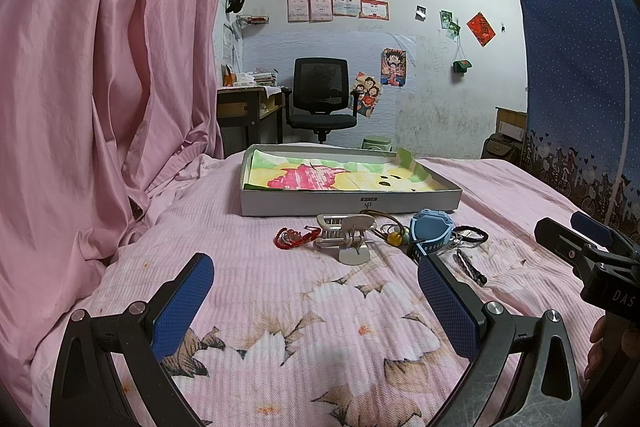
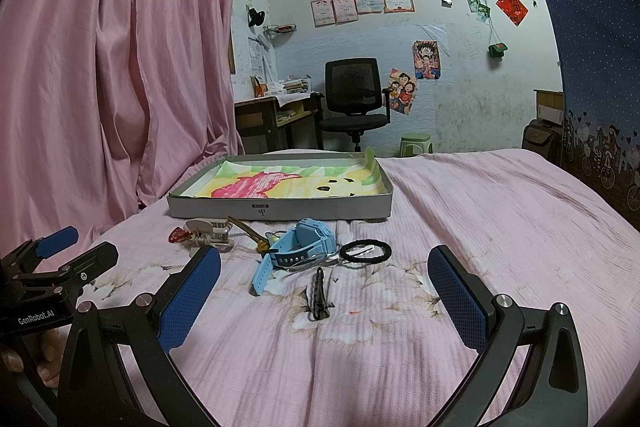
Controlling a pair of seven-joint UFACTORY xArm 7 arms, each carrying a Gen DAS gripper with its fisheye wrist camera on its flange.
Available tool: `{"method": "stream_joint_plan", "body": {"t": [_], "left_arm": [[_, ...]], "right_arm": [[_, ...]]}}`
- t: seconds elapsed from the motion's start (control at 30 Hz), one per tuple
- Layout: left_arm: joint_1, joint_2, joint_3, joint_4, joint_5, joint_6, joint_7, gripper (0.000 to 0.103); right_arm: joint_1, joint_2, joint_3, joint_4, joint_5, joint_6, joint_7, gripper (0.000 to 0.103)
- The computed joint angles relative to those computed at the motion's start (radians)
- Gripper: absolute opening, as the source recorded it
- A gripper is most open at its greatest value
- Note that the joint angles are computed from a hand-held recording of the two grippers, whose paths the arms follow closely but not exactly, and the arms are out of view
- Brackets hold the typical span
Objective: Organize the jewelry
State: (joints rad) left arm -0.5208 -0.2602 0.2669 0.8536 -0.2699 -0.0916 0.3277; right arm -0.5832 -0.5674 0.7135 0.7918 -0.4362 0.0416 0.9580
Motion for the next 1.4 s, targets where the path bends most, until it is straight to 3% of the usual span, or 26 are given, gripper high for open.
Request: {"method": "stream_joint_plan", "body": {"t": [0.43, 0.57, 0.73, 0.9, 1.03, 1.23, 1.27, 1.4], "left_arm": [[0.012, 0.000, -0.010, 0.002, 0.001, 0.009, -0.002, 0.103], [0.081, 0.003, -0.077, 0.006, 0.014, 0.023, -0.031, 0.103], [0.098, 0.017, -0.090, 0.040, -0.003, 0.086, -0.013, 0.103], [0.167, 0.059, -0.144, 0.122, -0.036, 0.205, 0.011, 0.103], [0.209, 0.114, -0.168, 0.211, -0.083, 0.311, 0.053, 0.103], [0.277, 0.203, -0.220, 0.338, -0.134, 0.453, 0.098, 0.101], [0.287, 0.220, -0.229, 0.361, -0.151, 0.478, 0.117, 0.097], [0.335, 0.286, -0.275, 0.456, -0.145, 0.584, 0.108, 0.085]], "right_arm": [[0.001, 0.006, 0.001, 0.006, -0.002, 0.003, 0.000, 0.102], [0.039, 0.004, -0.032, 0.001, 0.002, 0.016, -0.013, 0.102], [0.065, 0.031, -0.049, 0.020, -0.005, 0.041, -0.013, 0.102], [0.109, 0.088, -0.091, 0.054, -0.042, 0.076, -0.012, 0.102], [0.178, 0.159, -0.155, 0.106, -0.078, 0.121, -0.046, 0.102], [0.402, 0.287, -0.353, 0.168, 0.004, 0.187, -0.177, 0.102], [0.434, 0.304, -0.380, 0.180, 0.021, 0.201, -0.195, 0.099], [0.547, 0.354, -0.476, 0.201, 0.091, 0.228, -0.266, 0.072]]}}
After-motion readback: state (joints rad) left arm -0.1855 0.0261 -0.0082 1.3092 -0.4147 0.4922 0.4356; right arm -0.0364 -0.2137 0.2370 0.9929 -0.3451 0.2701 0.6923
